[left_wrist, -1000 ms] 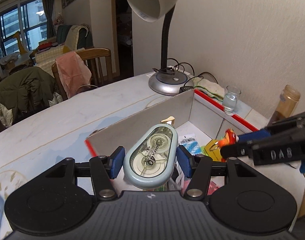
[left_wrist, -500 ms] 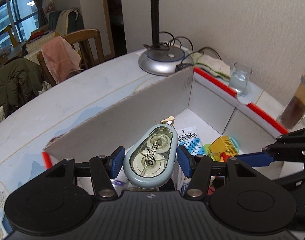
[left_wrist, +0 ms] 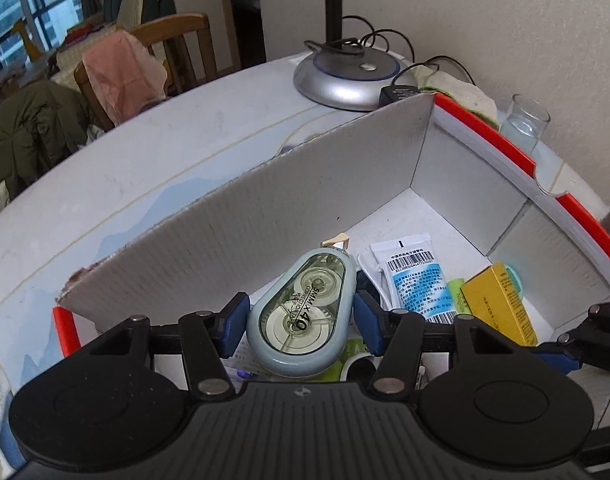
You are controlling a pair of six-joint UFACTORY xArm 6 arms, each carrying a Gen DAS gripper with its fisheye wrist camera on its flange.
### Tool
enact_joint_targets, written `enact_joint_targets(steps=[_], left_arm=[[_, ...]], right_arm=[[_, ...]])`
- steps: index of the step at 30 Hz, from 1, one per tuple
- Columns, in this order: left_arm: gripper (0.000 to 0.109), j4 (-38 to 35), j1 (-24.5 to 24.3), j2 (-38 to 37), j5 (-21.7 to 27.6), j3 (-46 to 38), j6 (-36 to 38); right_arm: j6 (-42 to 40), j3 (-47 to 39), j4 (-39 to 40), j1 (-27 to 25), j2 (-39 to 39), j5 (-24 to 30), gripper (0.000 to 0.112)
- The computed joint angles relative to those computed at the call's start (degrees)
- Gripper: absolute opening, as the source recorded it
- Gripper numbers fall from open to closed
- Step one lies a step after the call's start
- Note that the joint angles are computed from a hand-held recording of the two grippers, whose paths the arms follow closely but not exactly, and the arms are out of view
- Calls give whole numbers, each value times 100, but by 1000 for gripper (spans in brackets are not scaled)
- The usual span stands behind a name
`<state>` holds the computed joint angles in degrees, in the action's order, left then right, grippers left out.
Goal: Organize rigid objects
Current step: 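Lower the correction tape and keychain into the shoebox and open both tools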
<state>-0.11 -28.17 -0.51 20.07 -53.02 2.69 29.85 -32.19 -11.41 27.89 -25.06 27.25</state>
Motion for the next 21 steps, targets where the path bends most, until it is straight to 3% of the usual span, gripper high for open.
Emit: enact_joint_targets(steps=[15,17,21], left_arm=[[57,-93,-6,44,361,-161,124],[65,-139,-5,-36,334,-87,141],[66,-293,-7,-243,293,100,298]], right_arm=[[75,-39,-13,14,7,61,43],[118,0,-40,18,-60,38,47],[287,21,-193,48,-157,63,52]])
